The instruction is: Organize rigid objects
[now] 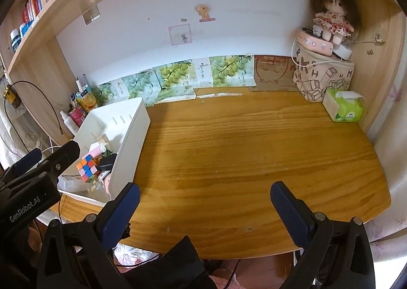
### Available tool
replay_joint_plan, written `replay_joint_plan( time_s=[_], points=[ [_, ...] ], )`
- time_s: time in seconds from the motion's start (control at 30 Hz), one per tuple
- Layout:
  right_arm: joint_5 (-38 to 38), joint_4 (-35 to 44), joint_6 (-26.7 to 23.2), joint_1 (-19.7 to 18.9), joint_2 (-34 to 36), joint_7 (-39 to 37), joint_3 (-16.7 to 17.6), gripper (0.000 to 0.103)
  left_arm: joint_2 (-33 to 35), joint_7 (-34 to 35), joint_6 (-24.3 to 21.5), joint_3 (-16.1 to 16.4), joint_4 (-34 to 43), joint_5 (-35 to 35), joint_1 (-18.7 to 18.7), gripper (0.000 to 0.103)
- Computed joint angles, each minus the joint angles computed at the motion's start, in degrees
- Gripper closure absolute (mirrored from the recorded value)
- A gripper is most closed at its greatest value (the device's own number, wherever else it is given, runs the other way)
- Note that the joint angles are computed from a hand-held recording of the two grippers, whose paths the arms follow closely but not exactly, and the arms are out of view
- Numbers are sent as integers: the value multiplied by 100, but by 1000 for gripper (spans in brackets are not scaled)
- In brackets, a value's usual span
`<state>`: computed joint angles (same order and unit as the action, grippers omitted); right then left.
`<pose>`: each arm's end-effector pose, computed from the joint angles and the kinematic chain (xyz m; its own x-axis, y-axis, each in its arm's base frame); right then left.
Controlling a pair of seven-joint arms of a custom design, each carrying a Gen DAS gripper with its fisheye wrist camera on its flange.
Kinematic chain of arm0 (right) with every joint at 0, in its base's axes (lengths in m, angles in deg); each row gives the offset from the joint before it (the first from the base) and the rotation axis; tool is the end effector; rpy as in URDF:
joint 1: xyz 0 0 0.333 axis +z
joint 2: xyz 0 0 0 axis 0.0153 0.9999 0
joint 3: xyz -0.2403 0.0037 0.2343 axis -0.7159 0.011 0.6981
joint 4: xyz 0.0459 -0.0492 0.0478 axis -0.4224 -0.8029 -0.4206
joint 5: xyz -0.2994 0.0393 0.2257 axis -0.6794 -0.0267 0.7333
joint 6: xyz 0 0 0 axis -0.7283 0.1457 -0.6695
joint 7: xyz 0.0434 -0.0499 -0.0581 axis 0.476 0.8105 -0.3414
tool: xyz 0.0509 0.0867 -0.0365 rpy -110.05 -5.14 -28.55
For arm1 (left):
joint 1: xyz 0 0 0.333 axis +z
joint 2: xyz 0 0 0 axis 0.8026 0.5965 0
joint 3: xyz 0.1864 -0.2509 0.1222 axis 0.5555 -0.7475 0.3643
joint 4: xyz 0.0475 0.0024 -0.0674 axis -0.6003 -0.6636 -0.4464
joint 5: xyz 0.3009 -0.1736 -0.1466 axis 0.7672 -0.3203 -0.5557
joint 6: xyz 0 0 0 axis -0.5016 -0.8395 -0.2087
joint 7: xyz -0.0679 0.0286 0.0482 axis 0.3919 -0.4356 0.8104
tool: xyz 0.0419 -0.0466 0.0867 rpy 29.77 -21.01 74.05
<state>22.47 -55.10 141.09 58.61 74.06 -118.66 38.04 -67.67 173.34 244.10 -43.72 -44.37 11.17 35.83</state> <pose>0.4105 0.5507 0.6084 -0.6483 -0.7484 -0.1403 -0.5429 0.5835 -0.6040 0.5096 -0.3200 0.6250 -0.6088 -0.7932 -0.0136 -0.5328 0.4216 -0.7337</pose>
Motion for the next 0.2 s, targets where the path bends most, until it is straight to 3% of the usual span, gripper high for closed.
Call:
replay_joint_plan(
  time_s=[0.2],
  points=[
    [134, 316, -45, -21, 209, -128, -39, 0, 68, -105, -138, 33, 83, 133, 39, 1]
  ],
)
